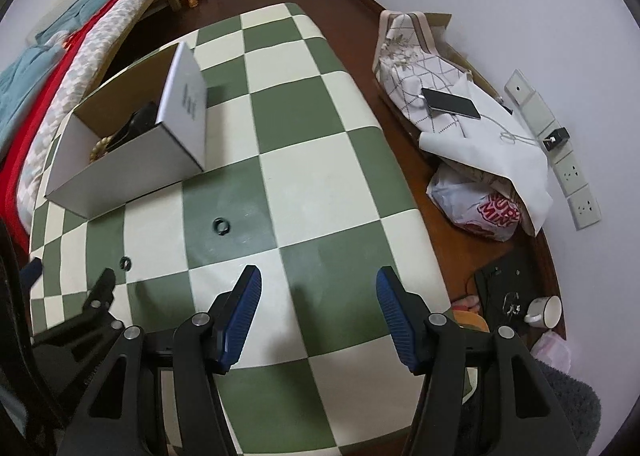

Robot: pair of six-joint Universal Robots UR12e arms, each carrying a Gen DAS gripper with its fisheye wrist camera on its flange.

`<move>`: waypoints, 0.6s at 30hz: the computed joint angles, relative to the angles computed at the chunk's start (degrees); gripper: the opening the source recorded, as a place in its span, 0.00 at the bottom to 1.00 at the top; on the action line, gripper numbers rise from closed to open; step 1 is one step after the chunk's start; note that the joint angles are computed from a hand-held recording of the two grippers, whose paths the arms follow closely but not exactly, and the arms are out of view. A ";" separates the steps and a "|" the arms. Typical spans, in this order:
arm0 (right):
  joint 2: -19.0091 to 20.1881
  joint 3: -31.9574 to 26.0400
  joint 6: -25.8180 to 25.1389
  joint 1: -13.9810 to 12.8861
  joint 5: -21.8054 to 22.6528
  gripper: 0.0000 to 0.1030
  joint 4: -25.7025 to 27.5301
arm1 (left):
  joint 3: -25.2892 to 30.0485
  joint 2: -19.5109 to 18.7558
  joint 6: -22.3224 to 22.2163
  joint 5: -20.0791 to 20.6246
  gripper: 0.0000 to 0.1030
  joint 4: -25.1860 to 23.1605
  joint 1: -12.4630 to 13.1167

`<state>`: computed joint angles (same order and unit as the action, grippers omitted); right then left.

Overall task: Organize jewelry
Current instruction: 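Withdraw both tools from the box back over the table, then lower the left tool and grasp the small black ring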

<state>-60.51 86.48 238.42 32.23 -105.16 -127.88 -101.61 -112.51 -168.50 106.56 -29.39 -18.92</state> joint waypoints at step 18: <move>0.40 0.28 -0.25 -0.38 0.67 0.60 -0.78 | 1.82 -0.48 -0.78 -9.59 0.09 -6.32 0.30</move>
<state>-60.12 86.76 238.18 31.85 -104.49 -128.66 -99.79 -113.00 -169.28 96.97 -35.71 -18.63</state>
